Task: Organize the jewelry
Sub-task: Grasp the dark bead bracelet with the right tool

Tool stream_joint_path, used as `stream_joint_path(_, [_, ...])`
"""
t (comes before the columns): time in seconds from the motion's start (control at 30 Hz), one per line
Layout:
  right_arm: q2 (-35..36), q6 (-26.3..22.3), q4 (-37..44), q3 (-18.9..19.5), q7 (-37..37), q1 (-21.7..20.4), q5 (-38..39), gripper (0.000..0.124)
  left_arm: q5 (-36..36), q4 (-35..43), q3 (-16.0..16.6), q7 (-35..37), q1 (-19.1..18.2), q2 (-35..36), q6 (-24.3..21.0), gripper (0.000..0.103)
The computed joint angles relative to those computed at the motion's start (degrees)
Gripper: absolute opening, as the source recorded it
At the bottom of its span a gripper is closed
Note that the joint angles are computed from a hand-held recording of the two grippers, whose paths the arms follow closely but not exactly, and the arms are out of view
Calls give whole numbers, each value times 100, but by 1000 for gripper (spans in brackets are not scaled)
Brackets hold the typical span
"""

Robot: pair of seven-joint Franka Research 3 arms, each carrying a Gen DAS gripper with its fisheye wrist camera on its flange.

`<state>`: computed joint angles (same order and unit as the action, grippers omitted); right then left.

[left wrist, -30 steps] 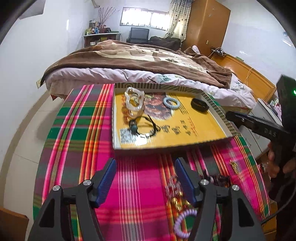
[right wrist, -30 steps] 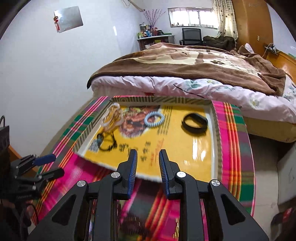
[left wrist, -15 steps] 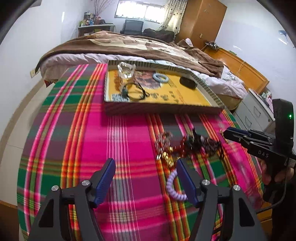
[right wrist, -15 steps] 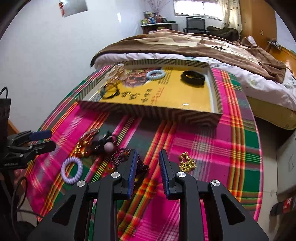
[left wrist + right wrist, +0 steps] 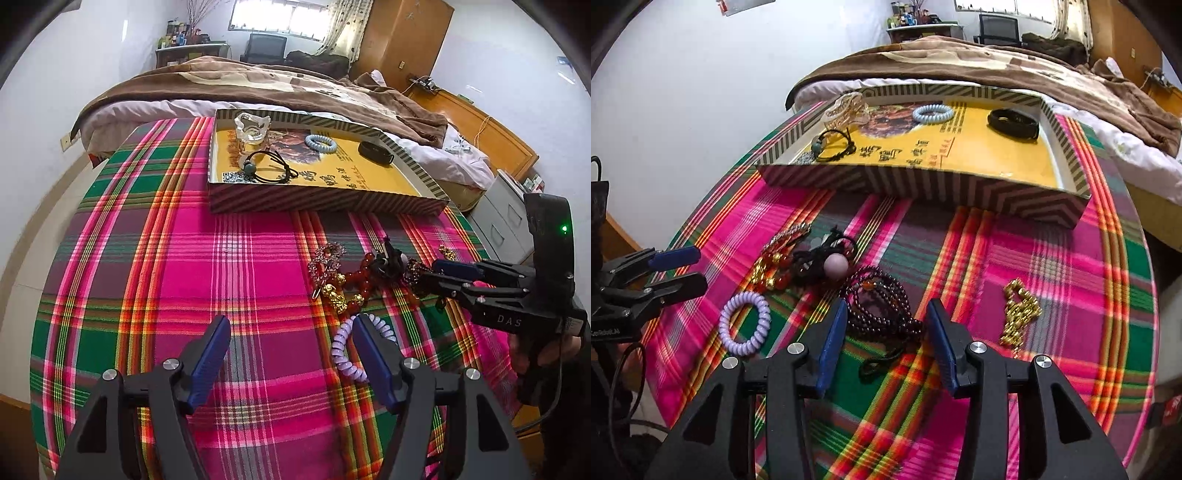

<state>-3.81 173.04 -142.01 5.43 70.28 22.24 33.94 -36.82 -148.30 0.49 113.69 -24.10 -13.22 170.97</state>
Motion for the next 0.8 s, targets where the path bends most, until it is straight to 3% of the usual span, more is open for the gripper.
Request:
stream_joint_path(0.27, [-65, 194, -220, 178, 877, -207, -1488, 45, 184, -22, -87, -194, 84, 8, -31, 68])
stream_joint_path(0.4, [-71, 287, -305, 496, 2085, -690, -3204, 45, 318, -23, -126, -327, 124, 21, -40, 68])
stream_joint_path(0.43, [-57, 328, -309, 470, 2178, -679, -3299, 45, 327, -22, -123, -341, 116, 24, -43, 68])
stream_joint_path(0.5, [-67, 380, -339, 519, 2603, -809, -3724, 34, 319, -23, -109, -336, 85, 14, -68, 68])
stream_joint_path(0.53, [-85, 389, -357, 515, 2750, -843, -3862, 21, 316, -21, -103, -329, 75, 15, -73, 68])
stream_joint_path(0.57, [-93, 394, -364, 484, 2787, -825, -3890, 18, 350, -24, -123, -361, 90, 13, -84, 68])
stream_joint_path(0.8, [-237, 665, -609, 292, 2606, -626, -3482, 16, 667, 22, -272, -644, 211, 75, -172, 68])
